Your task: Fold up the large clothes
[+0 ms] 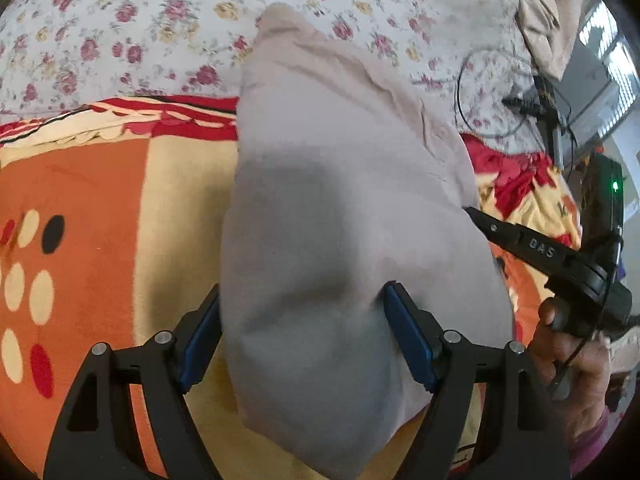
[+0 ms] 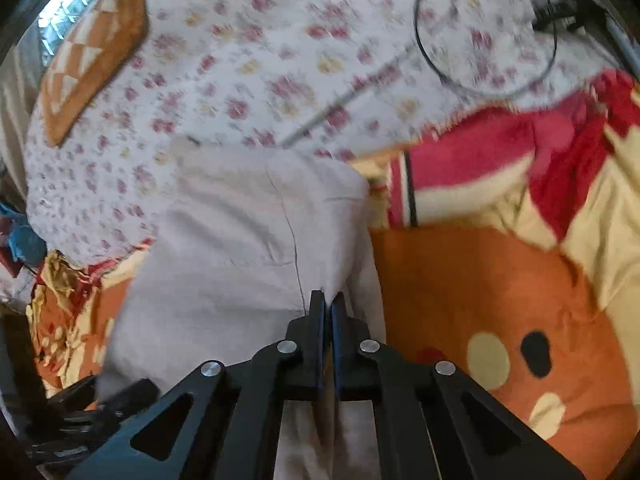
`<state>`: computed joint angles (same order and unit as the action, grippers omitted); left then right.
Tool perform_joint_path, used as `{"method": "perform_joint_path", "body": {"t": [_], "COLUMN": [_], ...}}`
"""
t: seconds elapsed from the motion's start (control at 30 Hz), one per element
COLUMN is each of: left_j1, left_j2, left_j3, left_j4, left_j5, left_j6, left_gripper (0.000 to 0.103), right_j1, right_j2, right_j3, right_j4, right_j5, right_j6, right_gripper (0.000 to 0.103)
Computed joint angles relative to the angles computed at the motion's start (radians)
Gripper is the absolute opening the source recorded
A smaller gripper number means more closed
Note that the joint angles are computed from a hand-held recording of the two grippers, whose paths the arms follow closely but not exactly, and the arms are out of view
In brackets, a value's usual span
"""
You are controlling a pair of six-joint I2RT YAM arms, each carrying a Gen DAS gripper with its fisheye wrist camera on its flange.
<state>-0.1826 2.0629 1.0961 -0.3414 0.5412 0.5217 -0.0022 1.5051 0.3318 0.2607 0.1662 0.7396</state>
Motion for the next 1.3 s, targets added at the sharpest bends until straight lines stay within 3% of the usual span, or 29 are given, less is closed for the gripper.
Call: {"method": "perform_joint_path", "body": {"t": [0.13,0.23,0.3,0.33,0.37,0.43,0.53,0.57,0.7,0.83,1.07,1.3], "left_j1": [-0.005,-0.004,-0.01,-0.011,-0.013,-0.015,-0.018,-0.017,-0.018,-0.02,0.001,0.041], "left_j2": [-0.012,0.004,0.002,-0.002,-0.008,-0.017,-0.026,-0.033,-0.047,-0.066,-0.057,0.063], "left_j3": [-0.019,-0.002,-0.003,-0.005,-0.011,-0.017,-0.021,-0.025,-0.044,-0.06,-0.007,0.172], "left_j4": [0.013,0.003,0.008,0.011,0.016,0.022,0.026,0.032,0.06,0.072,0.04,-0.148], "left_j5": [-0.014,-0.01,-0.018,-0.02,-0.022,-0.03,-0.04,-0.039,-0.038,-0.041,-0.025,0.098], "left_j6": [0.008,-0.006,-0.017,-0.021,-0.025,-0.037,-0.033,-0.032,-0.022,-0.021,-0.025,-0.003], "left_gripper": [0.08,0.082,0.082,0.082,0.082,0.082,0.082,0.082,0.082,0.082,0.082,0.082], "right_j1": [0.01,-0.005,-0.009,-0.013,-0.009,0.005,-0.05,-0.053,0.041,0.095,0.081,0.072], "right_j2": [-0.046,-0.132,-0.158,-0.155,-0.129,-0.022,0.087,0.061,-0.092,0.008,-0.003,-0.017], "right_j3": [-0.017,-0.068,-0.085,-0.087,-0.079,-0.03,-0.029,-0.035,-0.025,0.047,0.029,0.02], "right_j4": [-0.01,0.026,0.065,0.085,0.105,0.107,0.219,0.208,0.023,-0.052,-0.038,-0.033], "right_j5": [0.016,0.009,-0.011,-0.04,-0.058,-0.072,-0.186,-0.18,-0.016,0.082,0.057,0.043], "right_j6": [0.011,0.047,0.055,0.047,0.036,0.021,0.051,0.046,-0.004,-0.009,-0.012,-0.023], "right_gripper": [0.002,0.014,0.037,0.058,0.064,0.06,0.014,0.008,0.006,0.005,0.006,0.007]}}
